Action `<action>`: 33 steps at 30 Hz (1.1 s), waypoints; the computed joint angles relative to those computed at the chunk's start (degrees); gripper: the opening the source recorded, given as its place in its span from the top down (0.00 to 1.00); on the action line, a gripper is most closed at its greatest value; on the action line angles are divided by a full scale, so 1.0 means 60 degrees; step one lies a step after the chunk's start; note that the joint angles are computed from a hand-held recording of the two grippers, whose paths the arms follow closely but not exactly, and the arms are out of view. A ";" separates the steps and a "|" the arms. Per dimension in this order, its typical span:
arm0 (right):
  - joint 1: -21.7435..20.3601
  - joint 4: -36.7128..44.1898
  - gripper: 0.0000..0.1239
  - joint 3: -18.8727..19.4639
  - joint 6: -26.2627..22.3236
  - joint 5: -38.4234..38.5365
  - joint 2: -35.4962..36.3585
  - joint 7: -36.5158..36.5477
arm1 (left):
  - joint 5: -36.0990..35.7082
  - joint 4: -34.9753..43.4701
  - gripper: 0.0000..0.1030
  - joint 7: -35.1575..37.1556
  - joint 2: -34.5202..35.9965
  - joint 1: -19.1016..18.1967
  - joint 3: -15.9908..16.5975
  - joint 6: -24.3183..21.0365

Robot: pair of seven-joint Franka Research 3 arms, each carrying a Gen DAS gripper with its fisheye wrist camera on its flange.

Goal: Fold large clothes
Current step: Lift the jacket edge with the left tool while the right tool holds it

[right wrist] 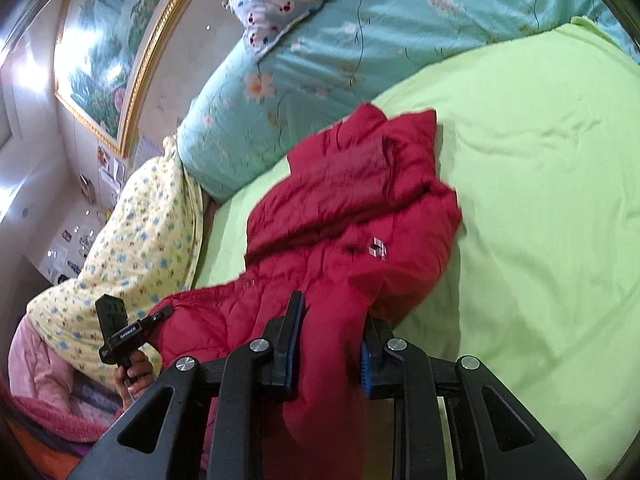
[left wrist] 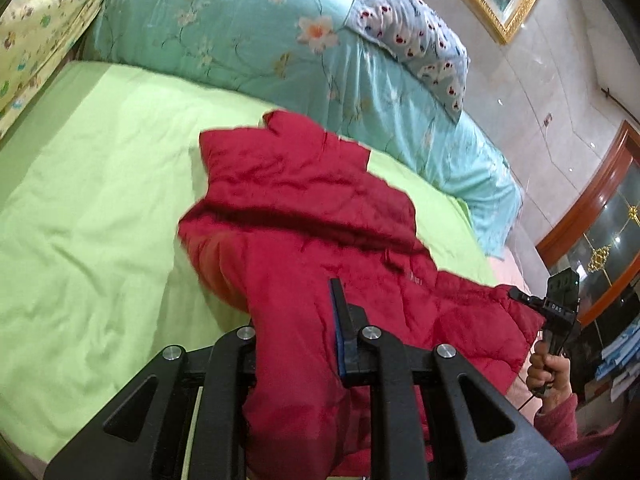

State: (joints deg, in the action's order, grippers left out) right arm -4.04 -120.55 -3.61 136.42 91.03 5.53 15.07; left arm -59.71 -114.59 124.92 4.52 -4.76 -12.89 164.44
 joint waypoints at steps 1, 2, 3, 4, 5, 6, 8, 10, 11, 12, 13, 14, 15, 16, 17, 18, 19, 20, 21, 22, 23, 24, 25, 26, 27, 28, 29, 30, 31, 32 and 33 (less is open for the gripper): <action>0.0004 0.0135 0.82 0.0004 0.0054 0.0042 0.0058 -0.0006 | 0.0006 0.0207 0.85 -0.0018 0.0139 0.0006 0.0007 0.0027; 0.0003 0.0286 0.82 0.0013 0.0113 0.0104 0.0135 -0.0013 | 0.0054 0.0355 0.85 -0.0077 0.0243 0.0018 -0.0011 0.0059; -0.0005 0.0449 0.82 0.0026 0.0156 0.0186 0.0221 0.0016 | 0.0226 0.0583 0.85 -0.0235 0.0402 0.0032 -0.0021 0.0089; -0.0033 0.0588 0.83 0.0030 0.0146 0.0231 0.0305 0.0047 | 0.0326 0.0727 0.85 -0.0321 0.0506 0.0078 -0.0060 0.0107; -0.0055 0.0759 0.83 0.0045 0.0180 0.0290 0.0406 0.0082 | 0.0542 0.0971 0.85 -0.0512 0.0675 0.0114 -0.0084 0.0103; -0.0085 0.0908 0.83 0.0057 0.0216 0.0324 0.0490 0.0117 | 0.0753 0.1160 0.85 -0.0682 0.0804 0.0166 -0.0125 0.0099; -0.0143 0.1276 0.84 0.0107 0.0266 0.0414 0.0711 0.0273 | 0.1245 0.1544 0.85 -0.1096 0.1073 0.0268 -0.0227 0.0193; -0.0192 0.1639 0.84 0.0183 0.0349 0.0515 0.0926 0.0332 | 0.1789 0.1896 0.85 -0.1587 0.1325 0.0357 -0.0301 0.0260; -0.0204 0.1779 0.84 0.0229 0.0414 0.0536 0.1013 0.0344 | 0.1927 0.2015 0.85 -0.1714 0.1414 0.0436 -0.0378 0.0292; -0.0221 0.2008 0.84 0.0272 0.0466 0.0553 0.1155 0.0400 | 0.2108 0.2187 0.85 -0.1891 0.1545 0.0496 -0.0436 0.0321; -0.0248 0.2157 0.85 0.0314 0.0503 0.0549 0.1244 0.0472 | 0.2376 0.2406 0.85 -0.2149 0.1717 0.0522 -0.0456 0.0339; -0.0257 0.2377 0.85 0.0358 0.0595 0.0512 0.1386 0.0592 | 0.2606 0.2544 0.85 -0.2363 0.1835 0.0552 -0.0489 0.0370; -0.0244 0.2610 0.85 0.0410 0.0777 0.0445 0.1524 0.0724 | 0.2869 0.2694 0.85 -0.2606 0.1964 0.0562 -0.0503 0.0411; -0.0254 0.2774 0.85 0.0462 0.0898 0.0387 0.1622 0.0782 | 0.3170 0.2871 0.85 -0.2877 0.2116 0.0547 -0.0492 0.0461; -0.0254 0.2993 0.85 0.0517 0.1044 0.0328 0.1756 0.0835 | 0.3465 0.3035 0.85 -0.3123 0.2265 0.0532 -0.0482 0.0508; -0.0260 0.3212 0.85 0.0575 0.1174 0.0261 0.1888 0.0905 | 0.3768 0.3179 0.85 -0.3380 0.2393 0.0509 -0.0456 0.0546; -0.0263 0.3446 0.85 0.0638 0.1307 0.0185 0.2037 0.0991 | 0.4129 0.3405 0.85 -0.3712 0.2579 0.0448 -0.0377 0.0562; -0.0273 0.3696 0.85 0.0700 0.1418 0.0076 0.2200 0.1102 | 0.4361 0.3534 0.85 -0.3941 0.2690 0.0449 -0.0383 0.0576; -0.0285 0.3939 0.85 0.0769 0.1545 -0.0020 0.2361 0.1200 | 0.4621 0.3787 0.85 -0.4207 0.2885 0.0443 -0.0358 0.0533; -0.0290 0.4226 0.85 0.0839 0.1665 -0.0163 0.2553 0.1334 | 0.4832 0.3929 0.85 -0.4420 0.3005 0.0463 -0.0370 0.0523; -0.0300 0.4530 0.85 0.0915 0.1782 -0.0322 0.2761 0.1485 | 0.5090 0.4138 0.85 -0.4684 0.3166 0.0451 -0.0338 0.0484; -0.0318 0.4815 0.85 0.0996 0.1900 -0.0488 0.2959 0.1636 | 0.5393 0.4421 0.85 -0.4997 0.3376 0.0409 -0.0259 0.0407; -0.0311 0.5197 0.85 0.1074 0.2061 -0.0706 0.3229 0.1879 | 0.5646 0.4617 0.85 -0.5255 0.3527 0.0394 -0.0223 0.0362; -0.0357 0.5435 0.85 0.1164 0.2141 -0.0858 0.3407 0.2039 | 0.5890 0.4845 0.84 -0.5497 0.3696 0.0384 -0.0192 0.0300; -0.0383 0.5727 0.85 0.1242 0.2237 -0.1058 0.3627 0.2245 | 0.6144 0.5116 0.84 -0.5758 0.3889 0.0357 -0.0140 0.0217; -0.0378 0.6060 0.85 0.1306 0.2370 -0.1299 0.3868 0.2485 | 0.6428 0.5491 0.84 -0.6069 0.4149 0.0294 -0.0044 0.0092; -0.0357 0.6423 0.85 0.1355 0.2525 -0.1561 0.4134 0.2750 | 0.6657 0.5776 0.84 -0.6306 0.4350 0.0270 -0.0004 0.0007; -0.0358 0.6748 0.85 0.1400 0.2619 -0.1812 0.4379 0.3016 | 0.6896 0.6146 0.84 -0.6556 0.4604 0.0235 0.0052 -0.0112; -0.0329 0.7195 0.85 0.1416 0.2716 -0.2117 0.4716 0.3431 | 0.7166 0.6648 0.84 -0.6872 0.4938 0.0159 0.0163 -0.0300; -0.0327 0.7523 0.85 0.1449 0.2787 -0.2358 0.4961 0.3747 | 0.7396 0.7074 0.84 -0.7116 0.5217 0.0119 0.0216 -0.0477; -0.0266 0.7987 0.85 0.1427 0.2898 -0.2695 0.5309 0.4213 | 0.7620 0.7541 0.84 -0.7355 0.5528 0.0084 0.0269 -0.0665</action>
State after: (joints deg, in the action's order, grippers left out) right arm -5.64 -72.63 4.95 153.80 74.86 37.39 40.35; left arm -13.98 -69.34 80.79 37.69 -4.26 -11.28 160.45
